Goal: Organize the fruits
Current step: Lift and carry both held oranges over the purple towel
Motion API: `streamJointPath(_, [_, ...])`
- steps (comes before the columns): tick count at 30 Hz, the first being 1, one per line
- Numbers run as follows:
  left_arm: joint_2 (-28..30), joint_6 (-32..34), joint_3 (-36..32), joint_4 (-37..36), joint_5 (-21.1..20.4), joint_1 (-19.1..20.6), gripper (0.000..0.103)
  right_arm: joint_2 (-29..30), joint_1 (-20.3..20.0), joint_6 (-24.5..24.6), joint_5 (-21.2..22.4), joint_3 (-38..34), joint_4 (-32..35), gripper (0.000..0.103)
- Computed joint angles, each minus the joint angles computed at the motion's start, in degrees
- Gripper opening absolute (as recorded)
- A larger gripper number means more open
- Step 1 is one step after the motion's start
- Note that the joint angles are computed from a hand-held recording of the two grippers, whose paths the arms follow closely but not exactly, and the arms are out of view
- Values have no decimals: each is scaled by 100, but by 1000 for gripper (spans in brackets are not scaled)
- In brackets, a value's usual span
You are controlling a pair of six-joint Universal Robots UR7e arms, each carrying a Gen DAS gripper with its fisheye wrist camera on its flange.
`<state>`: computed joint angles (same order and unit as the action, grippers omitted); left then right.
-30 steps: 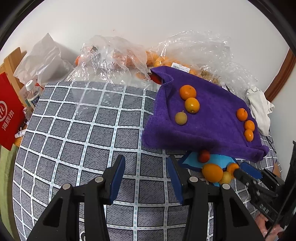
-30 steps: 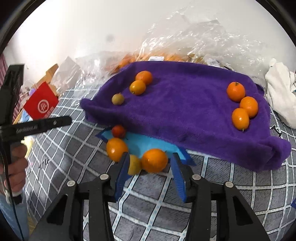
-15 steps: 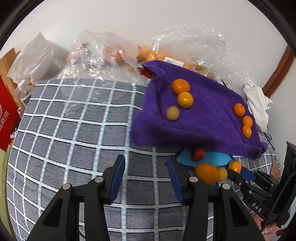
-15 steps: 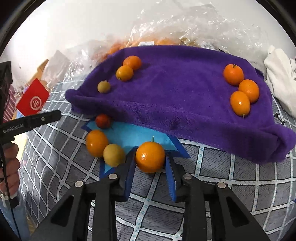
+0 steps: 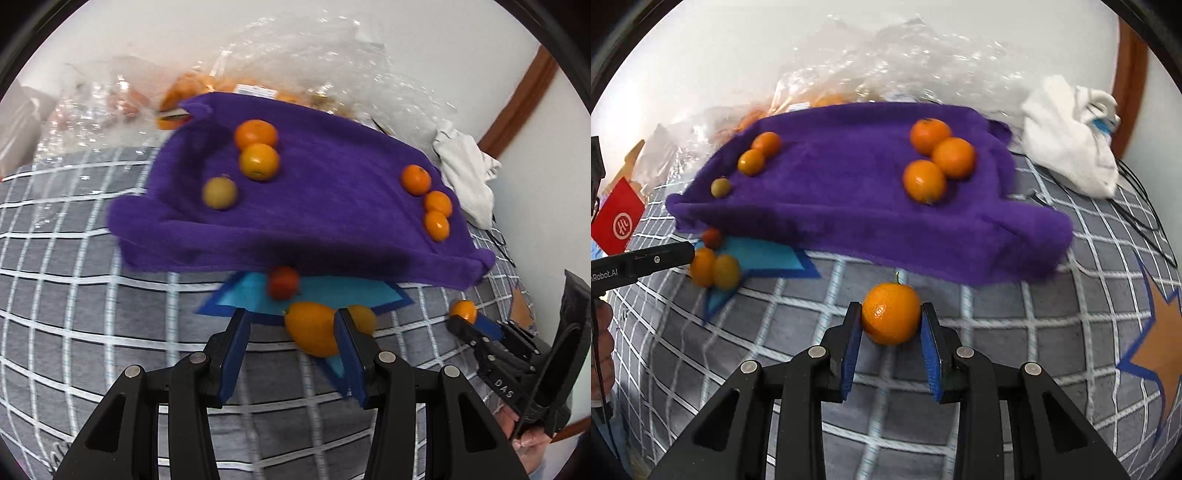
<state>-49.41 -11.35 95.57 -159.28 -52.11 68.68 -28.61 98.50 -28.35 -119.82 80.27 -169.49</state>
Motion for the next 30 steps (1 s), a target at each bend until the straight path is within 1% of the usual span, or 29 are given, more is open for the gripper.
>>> streamJointPath(3, [58,-22,-51,63,-25,-27,46,-17,-36,-93,74,40,-68,31])
streamJointPath(6, [85,-67,-90,196,-158,-24,48,38,-24,-215,16,74,-241,31])
streamJointPath(10, [199,-30,-160,280,-160,-63,47,101,-3,-310,-46,67,-414,31])
streamJointPath(11, [217,-7,-164,272,-172,-66,46,98,-3,-315,-40,79,-432,31])
streamJointPath(12, [244,36,-167,234,-198,-70,40,84,-2,-305,-35,103,-440,31])
streamJointPath(13, [262,83,-168,219,-239,-74,31,72,-5,-298,-31,114,-433,31])
streamJointPath(20, [234,140,-127,198,-68,-136,31,-39,15,-295,1,199,-527,31])
streamJointPath(30, [-89,71,123,-103,190,-218,31,-99,120,-292,86,143,-557,31])
